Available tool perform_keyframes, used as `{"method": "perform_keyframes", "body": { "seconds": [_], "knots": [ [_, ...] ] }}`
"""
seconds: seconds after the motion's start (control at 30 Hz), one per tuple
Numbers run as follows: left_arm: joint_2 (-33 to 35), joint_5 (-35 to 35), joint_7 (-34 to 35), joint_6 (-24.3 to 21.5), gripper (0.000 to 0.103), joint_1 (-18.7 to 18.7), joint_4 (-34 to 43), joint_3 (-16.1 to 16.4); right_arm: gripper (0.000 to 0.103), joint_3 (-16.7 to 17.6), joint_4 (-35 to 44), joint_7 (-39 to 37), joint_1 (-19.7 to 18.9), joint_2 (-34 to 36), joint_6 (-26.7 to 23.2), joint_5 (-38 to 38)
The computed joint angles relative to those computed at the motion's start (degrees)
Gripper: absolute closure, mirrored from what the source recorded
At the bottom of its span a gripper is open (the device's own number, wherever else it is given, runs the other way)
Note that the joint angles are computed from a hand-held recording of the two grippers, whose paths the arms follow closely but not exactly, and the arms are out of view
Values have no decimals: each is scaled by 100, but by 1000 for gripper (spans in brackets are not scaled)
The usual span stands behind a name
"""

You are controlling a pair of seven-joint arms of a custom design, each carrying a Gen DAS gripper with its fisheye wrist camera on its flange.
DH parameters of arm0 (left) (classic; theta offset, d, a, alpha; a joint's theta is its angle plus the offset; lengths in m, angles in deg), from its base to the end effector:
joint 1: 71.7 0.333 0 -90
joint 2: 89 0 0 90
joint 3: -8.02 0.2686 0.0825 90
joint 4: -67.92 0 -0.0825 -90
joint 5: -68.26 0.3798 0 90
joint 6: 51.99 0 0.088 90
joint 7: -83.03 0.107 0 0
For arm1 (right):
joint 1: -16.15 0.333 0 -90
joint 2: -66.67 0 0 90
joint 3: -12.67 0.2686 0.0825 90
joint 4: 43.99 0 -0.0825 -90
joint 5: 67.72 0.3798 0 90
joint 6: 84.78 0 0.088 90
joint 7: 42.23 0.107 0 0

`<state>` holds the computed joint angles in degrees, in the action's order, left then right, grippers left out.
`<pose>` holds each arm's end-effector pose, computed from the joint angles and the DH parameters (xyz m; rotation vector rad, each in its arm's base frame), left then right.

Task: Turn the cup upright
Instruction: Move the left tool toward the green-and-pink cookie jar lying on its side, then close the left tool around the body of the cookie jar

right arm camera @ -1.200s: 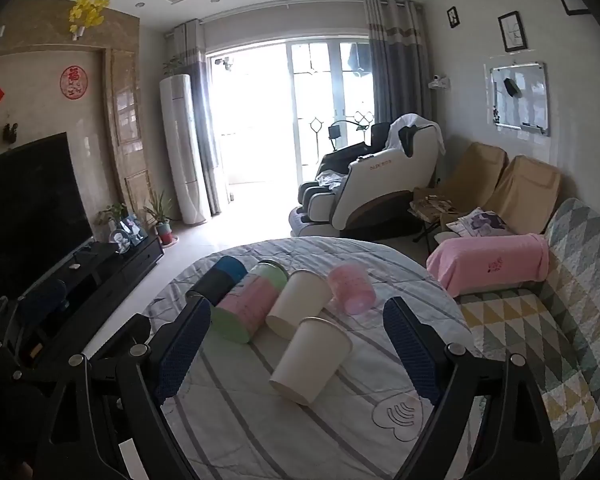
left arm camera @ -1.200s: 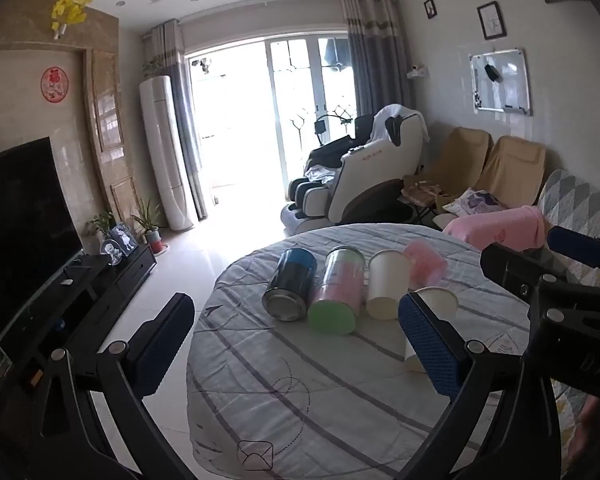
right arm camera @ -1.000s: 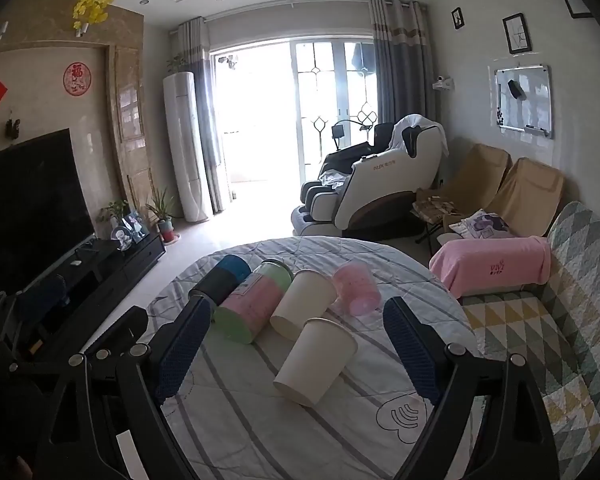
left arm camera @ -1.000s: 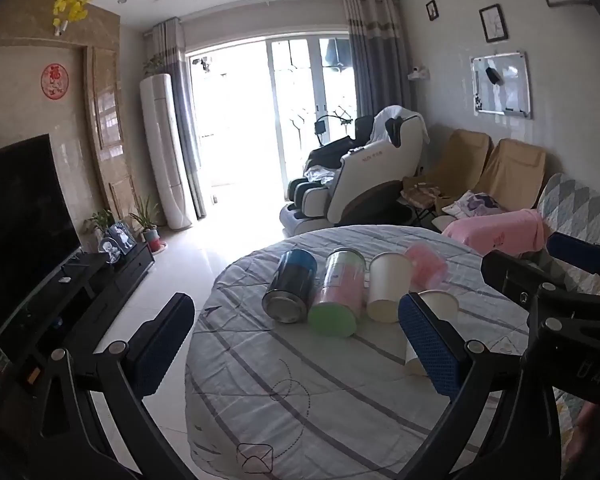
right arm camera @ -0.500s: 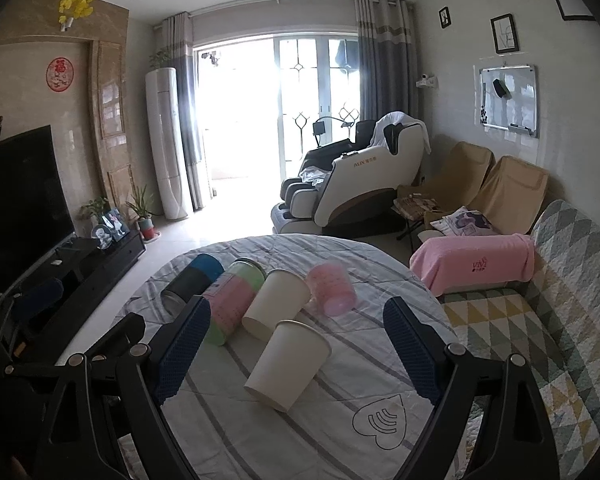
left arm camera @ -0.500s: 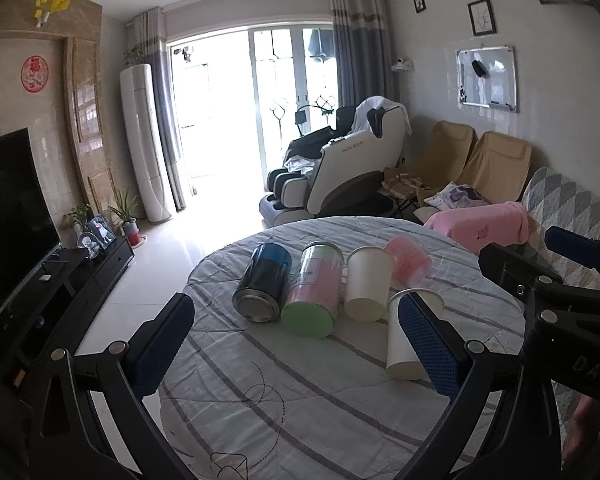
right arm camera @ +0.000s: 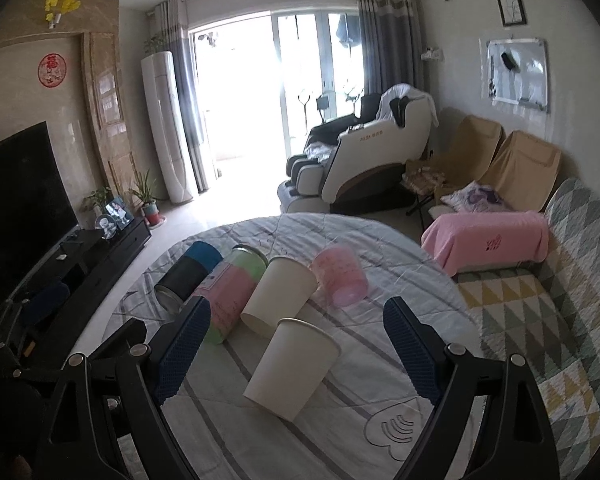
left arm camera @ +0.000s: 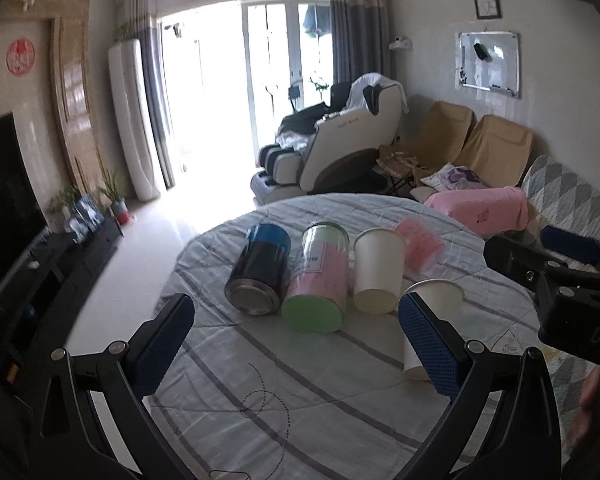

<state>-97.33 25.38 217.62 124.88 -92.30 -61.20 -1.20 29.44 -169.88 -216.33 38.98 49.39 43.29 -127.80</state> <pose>0.4933 -0.2214 0.4819 -1.1426 2.1196 -1.1241 0.4045 0.3122 0.5090 -1.2541 1.9366 -1.0336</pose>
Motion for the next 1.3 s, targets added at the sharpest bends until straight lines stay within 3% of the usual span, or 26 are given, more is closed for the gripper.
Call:
{"method": "perform_keyframes", "body": {
  "seconds": [0.13,0.3,0.43,0.6,0.77,0.93,1.07,1.3],
  "knots": [
    [276,650,-573,-81,0,271,252,-168,13,-154,82,-191,-41,168,181,199],
    [598,1104,-812,-304,0,422,640,-255,13,-406,179,-614,-92,326,541,876],
    [845,1010,-626,-1015,0,555,1131,-275,13,-444,147,-622,-207,338,742,957],
    [1218,1390,-933,-1881,0,714,1888,-347,13,-442,121,-772,-283,282,627,1017],
    [1632,2791,-1704,-1998,0,597,2393,-332,13,-517,-25,-935,-376,193,798,1189],
    [2341,3553,-2136,-2938,1,470,3441,-288,13,-567,-124,-1066,-511,191,1069,1220],
    [2820,4239,-2558,-3483,18,246,4089,-172,13,-659,-256,-1178,-624,205,1465,1262],
    [3310,4461,-2717,-3966,20,135,4675,-183,13,-770,-317,-1410,-794,348,1768,1491]
  ]
}}
